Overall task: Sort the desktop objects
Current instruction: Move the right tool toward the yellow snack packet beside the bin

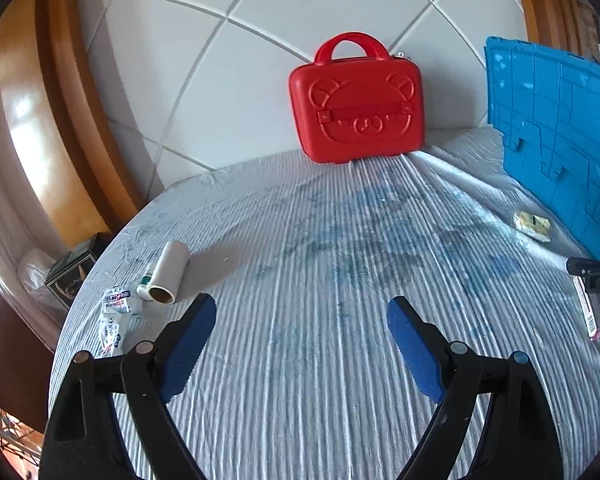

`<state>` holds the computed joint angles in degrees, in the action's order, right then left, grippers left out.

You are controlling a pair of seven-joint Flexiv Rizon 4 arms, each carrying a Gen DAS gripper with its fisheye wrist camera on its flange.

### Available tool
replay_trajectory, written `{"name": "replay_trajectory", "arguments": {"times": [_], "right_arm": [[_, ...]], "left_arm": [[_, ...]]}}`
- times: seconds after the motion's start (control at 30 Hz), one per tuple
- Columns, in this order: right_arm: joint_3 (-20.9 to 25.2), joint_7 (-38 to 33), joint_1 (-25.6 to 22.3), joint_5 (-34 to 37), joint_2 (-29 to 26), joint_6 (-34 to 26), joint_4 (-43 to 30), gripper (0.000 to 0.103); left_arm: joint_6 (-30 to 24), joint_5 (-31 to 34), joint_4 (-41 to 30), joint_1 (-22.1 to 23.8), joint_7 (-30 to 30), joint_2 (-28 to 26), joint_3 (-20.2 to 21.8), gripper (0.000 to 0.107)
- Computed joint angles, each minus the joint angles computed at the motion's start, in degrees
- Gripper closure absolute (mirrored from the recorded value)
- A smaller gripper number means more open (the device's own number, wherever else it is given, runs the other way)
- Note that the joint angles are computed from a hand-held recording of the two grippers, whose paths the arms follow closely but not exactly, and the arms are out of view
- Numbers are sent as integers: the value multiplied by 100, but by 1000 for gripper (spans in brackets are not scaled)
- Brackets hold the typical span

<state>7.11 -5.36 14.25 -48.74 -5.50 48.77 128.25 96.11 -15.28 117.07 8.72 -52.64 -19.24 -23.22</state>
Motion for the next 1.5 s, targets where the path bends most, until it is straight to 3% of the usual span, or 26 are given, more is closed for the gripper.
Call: {"name": "replay_trajectory", "arguments": {"times": [0.07,0.2,0.27,0.33,0.37,0.43,0.5,0.53,0.6,0.7,0.87,0.97,1.03,1.23,1.33,1.4,1.43,1.5], "right_arm": [[74,-122,52,374,-48,-332,35,5],[126,-352,-3,1644,-204,-53,111,5],[113,-218,-25,1919,-230,459,248,7],[128,-247,-2,2055,-315,1221,306,18],[140,-467,69,1953,-401,1531,230,19],[-49,-582,324,1005,-439,1728,70,20],[-437,-151,438,-395,-348,2036,32,18],[-443,-64,335,-626,-345,2014,-25,13],[-457,-71,142,-448,-403,1886,-132,13],[-360,-319,-106,571,-329,1296,-201,17],[-34,-914,-234,1621,-149,1378,82,18],[-268,-401,-130,466,-89,1100,80,19],[-461,-419,-286,97,-372,1343,-218,18],[-833,-1387,-372,634,-1599,1147,-1577,19],[-475,-2365,-676,2057,-2126,764,-2179,25],[-577,-2439,-537,2125,-2023,709,-2038,29],[-476,-2553,-539,2348,-1910,716,-1936,38],[-125,-2822,-585,2944,-1543,1195,-1502,44]], "left_arm": [[-181,-60,-29,174,130,-44,-294,19],[-284,-156,-144,171,403,-121,-415,19],[-281,-230,-140,218,555,-97,-495,19],[-233,-305,-143,299,662,-101,-593,19],[-252,-354,-147,349,691,-97,-634,19],[-279,-407,-201,324,724,-117,-552,19],[-344,-425,-290,126,660,-140,-242,19],[-400,-465,-322,68,629,-145,-135,19],[-469,-582,-351,6,589,-152,-6,19],[-451,-574,-380,-223,562,-181,323,19],[-515,-707,-414,-262,481,-248,358,19],[-543,-704,-449,-334,510,-283,363,19],[-573,-714,-453,-371,519,-273,344,19],[-492,-634,-213,-425,754,-47,338,19],[-541,-667,-153,-467,786,3,390,19],[-548,-701,-156,-485,828,-25,381,19],[-563,-732,-180,-488,839,-56,357,19],[-662,-853,-242,-426,897,-119,206,19]]}}
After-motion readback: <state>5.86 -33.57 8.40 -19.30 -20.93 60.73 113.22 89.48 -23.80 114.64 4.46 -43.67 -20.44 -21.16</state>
